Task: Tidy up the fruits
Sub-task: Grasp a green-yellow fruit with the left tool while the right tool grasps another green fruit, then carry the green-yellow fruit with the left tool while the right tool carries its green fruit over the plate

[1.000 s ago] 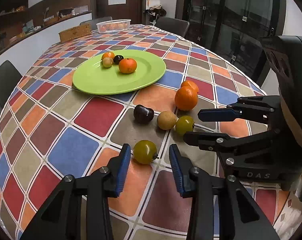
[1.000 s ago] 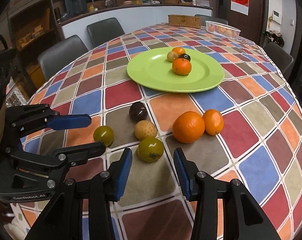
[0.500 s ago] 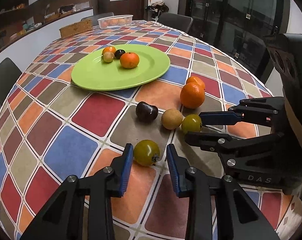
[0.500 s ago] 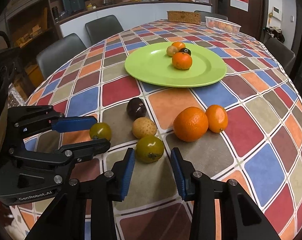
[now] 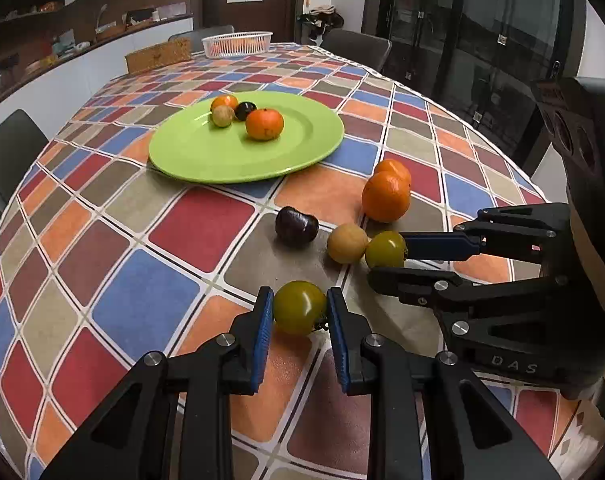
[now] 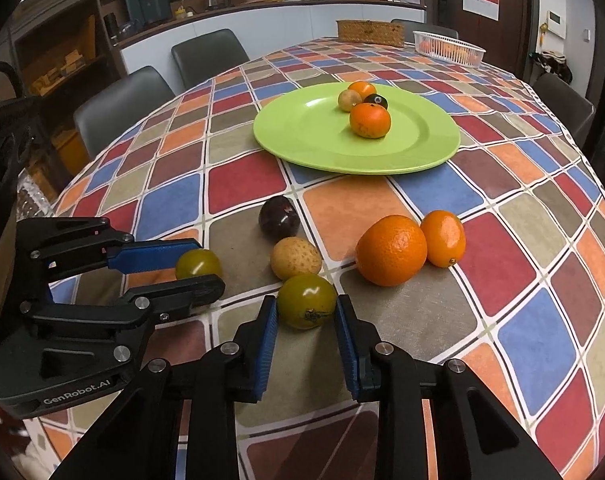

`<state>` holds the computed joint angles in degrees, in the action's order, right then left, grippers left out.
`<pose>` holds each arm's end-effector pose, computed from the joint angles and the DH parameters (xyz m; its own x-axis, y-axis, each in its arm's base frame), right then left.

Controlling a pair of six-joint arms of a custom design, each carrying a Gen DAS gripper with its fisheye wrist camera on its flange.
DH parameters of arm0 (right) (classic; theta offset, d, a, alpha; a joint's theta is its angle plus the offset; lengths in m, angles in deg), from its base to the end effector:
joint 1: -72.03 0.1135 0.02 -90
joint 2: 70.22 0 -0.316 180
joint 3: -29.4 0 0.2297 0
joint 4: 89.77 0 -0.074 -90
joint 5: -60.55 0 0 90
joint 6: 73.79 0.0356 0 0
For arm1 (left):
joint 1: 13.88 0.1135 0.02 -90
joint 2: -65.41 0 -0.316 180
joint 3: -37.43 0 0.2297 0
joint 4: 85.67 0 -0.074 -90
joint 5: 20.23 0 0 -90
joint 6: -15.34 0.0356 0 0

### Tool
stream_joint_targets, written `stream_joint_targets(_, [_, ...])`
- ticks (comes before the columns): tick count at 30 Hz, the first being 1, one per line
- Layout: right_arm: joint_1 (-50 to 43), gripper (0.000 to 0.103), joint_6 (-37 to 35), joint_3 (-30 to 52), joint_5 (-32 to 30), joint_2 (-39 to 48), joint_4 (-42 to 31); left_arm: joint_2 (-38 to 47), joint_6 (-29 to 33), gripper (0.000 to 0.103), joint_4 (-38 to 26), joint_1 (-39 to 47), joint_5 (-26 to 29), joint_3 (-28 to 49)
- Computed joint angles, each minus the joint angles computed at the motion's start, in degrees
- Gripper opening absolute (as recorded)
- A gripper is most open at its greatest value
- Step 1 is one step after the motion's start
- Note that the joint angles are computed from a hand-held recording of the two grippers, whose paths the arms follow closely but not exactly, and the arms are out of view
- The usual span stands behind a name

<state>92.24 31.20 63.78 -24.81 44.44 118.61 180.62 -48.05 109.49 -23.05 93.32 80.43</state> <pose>0.2433 0.0865 0.0881 -0.7903 -0.0162 -0.6125 -0.0964 0.9905 0.0981 0.2769 -0.0591 0.0912 -0.5791 0.5094 -0.6365 0.6935 0.7183 -0.0561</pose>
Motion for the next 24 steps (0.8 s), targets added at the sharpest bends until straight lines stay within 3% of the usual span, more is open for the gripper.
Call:
stream_joint_targets(12, [1.4,0.03,0.4,-1.5,1.7,-6.9,-1.7,-7.7,-0.7,0.027,-0.1,0.6,1.2,-2.5])
stream_joint_targets(24, [-2.5,0.03,-2.2,3.7,1.2,-12.4,-8.3,-10.1,-3.8,0.027,-3.5,-0.2,1.6,3.4])
